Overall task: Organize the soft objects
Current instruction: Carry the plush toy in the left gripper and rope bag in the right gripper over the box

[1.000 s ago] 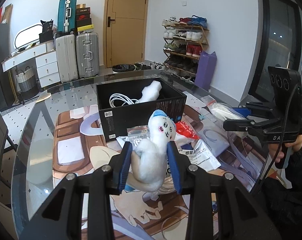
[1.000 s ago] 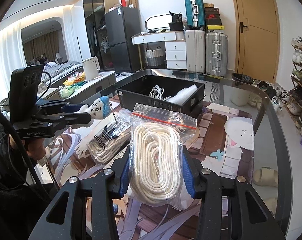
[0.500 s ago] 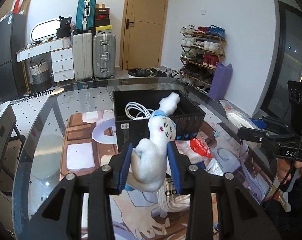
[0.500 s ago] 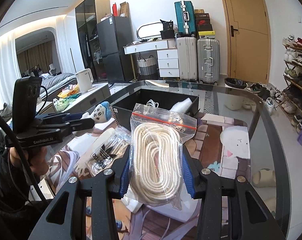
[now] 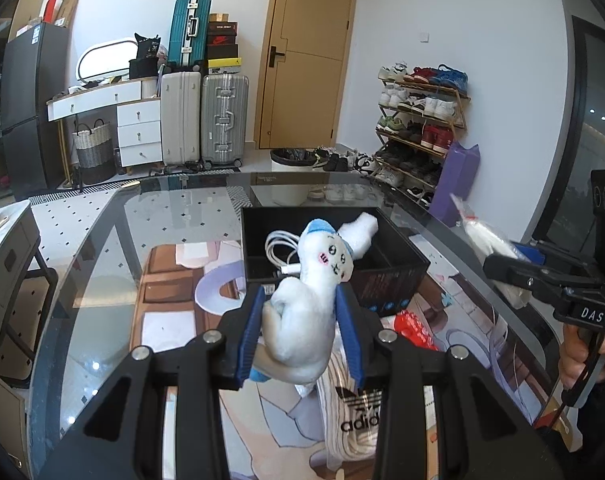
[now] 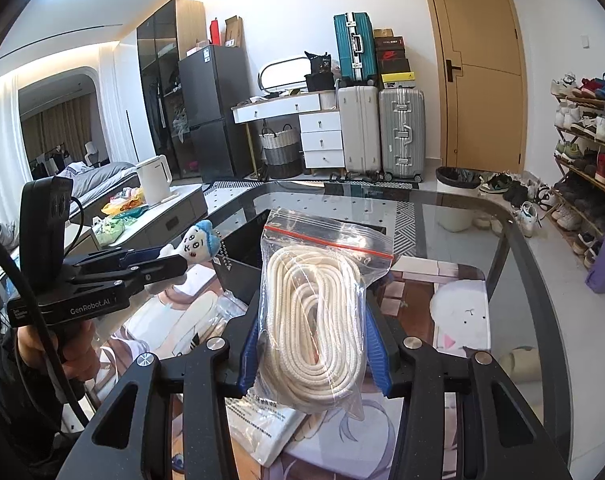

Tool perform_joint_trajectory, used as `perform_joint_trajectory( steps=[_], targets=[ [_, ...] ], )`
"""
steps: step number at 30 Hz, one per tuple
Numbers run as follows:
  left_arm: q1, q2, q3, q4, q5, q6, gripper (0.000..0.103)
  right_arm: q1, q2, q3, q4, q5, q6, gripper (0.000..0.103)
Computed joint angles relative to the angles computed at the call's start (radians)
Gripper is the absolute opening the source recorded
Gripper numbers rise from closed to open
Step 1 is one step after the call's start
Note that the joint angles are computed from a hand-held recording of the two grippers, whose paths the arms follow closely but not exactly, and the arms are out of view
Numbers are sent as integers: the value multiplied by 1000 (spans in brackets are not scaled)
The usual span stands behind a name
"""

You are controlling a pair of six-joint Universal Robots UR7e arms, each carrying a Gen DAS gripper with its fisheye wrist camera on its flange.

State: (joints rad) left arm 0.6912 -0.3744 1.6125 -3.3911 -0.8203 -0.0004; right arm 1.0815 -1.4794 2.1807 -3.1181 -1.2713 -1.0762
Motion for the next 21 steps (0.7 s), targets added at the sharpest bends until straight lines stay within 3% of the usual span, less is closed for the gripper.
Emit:
perform_joint_trajectory(
  steps=[13,21],
  targets=[
    [8,3,-49,2,19,43,35,35,32,-31,3,-14,15,45],
    [32,11,-93,46,-7,34,35,70,74,-73,5,-49,35,45]
  ],
)
